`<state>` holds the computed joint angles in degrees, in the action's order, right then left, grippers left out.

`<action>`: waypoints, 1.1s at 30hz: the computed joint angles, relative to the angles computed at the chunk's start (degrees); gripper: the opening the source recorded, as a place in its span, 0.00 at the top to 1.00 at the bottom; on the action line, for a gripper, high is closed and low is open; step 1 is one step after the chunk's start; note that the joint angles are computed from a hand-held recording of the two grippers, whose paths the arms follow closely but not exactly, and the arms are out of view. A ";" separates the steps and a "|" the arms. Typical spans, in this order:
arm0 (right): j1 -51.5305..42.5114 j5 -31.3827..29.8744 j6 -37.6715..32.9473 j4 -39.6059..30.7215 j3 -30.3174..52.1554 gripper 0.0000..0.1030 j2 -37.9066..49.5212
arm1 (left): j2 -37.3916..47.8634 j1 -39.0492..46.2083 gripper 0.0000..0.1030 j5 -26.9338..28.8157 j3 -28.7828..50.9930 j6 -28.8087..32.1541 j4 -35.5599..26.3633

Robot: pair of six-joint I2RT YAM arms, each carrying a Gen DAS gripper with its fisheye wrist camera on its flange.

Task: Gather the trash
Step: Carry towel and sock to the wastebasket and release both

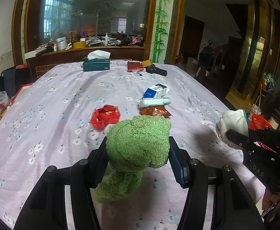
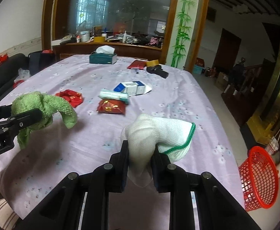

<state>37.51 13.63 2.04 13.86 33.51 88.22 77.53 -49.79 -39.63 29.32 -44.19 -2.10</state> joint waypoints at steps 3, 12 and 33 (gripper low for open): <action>-0.89 -0.12 -0.22 0.51 -1.45 0.78 -1.51 | 1.55 -1.13 0.45 -0.43 1.47 -0.22 -0.65; -2.47 -0.81 -0.21 1.12 -3.49 0.78 -3.69 | 4.02 -2.94 0.45 -0.62 4.08 -0.21 -1.43; -3.25 -1.12 -0.19 1.89 -3.59 0.78 -3.01 | 5.17 -2.04 0.45 1.01 4.96 1.30 -0.89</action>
